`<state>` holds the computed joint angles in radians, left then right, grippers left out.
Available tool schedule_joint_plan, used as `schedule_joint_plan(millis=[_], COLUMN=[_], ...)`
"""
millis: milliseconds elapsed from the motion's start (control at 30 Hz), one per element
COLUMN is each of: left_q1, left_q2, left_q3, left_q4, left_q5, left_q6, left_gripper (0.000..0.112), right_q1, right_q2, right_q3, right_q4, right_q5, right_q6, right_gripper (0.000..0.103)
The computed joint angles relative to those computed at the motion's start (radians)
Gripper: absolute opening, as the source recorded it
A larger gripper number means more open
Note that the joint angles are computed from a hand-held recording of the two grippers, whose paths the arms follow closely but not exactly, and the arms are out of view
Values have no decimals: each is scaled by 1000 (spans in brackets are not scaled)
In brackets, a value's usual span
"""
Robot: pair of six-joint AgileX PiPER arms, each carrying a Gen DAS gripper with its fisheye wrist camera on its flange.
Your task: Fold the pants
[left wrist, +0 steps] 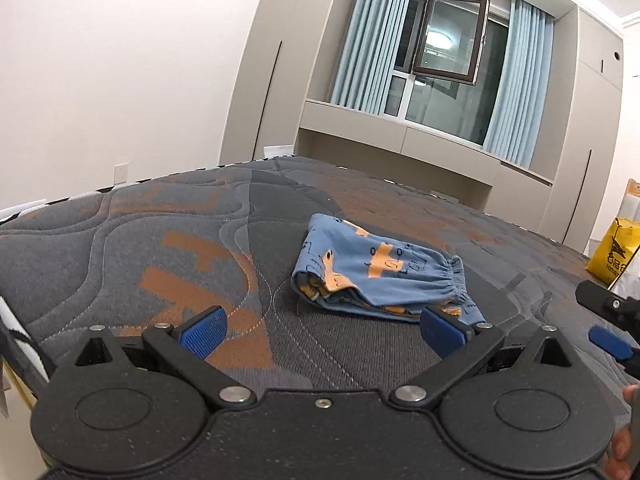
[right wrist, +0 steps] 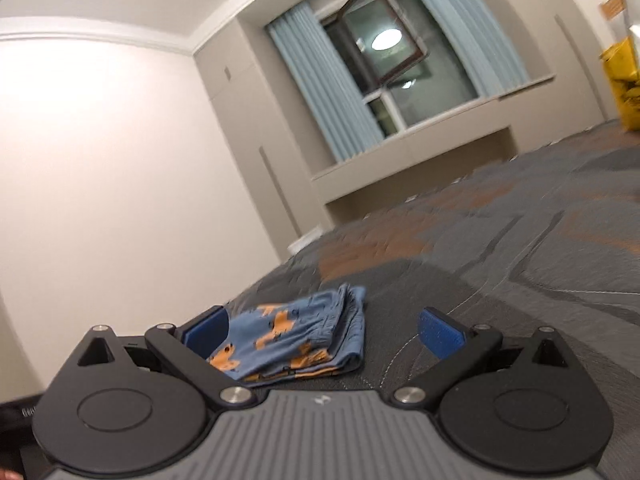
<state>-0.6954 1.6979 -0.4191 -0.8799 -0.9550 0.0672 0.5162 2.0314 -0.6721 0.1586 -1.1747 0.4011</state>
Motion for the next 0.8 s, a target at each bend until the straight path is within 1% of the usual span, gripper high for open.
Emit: schedule_joint_plan(millis=[67, 100, 167, 233, 300, 367, 400, 433, 467, 533, 633, 800], left_q1=[6, 8, -1, -10, -23, -58, -70, -88, -94, -84, -70, -79], left_q2=[-17, -26, -32, -25, -9, 36, 54, 80, 91, 92, 82, 89], left_q3=[26, 44, 74, 98, 116, 134, 139, 145, 150, 164, 173, 185], left_q4=[34, 53, 57, 58, 40, -9, -29, -57, -69, -60, -53, -51], left_q5=[9, 5, -17, -41, -69, -138, -167, -200, -212, -209, -182, -162], left_q6=[-27, -40, -45, -51, -64, -96, -111, -131, -140, -151, -140, -115], left_gripper=[102, 102, 102, 102, 102, 102, 102, 102, 102, 102, 102, 102], right_q1=[49, 69, 105, 175, 247, 312, 347, 369, 384, 402, 399, 405], right_q2=[-35, -44, -56, -62, -65, -60, -50, -43, -33, -22, -4, 33], right_q3=[31, 50, 95, 130, 137, 122, 115, 107, 103, 84, 54, 35], right_q4=[77, 90, 107, 204, 325, 450, 514, 558, 585, 613, 620, 623], right_q5=[43, 44, 18, -7, 0, 15, 9, 5, -4, 8, 31, 5], right_q6=[-21, -21, -15, -48, -129, -228, -276, -309, -329, -361, -377, -392], right_gripper=[103, 103, 103, 103, 103, 103, 103, 103, 103, 103, 103, 103])
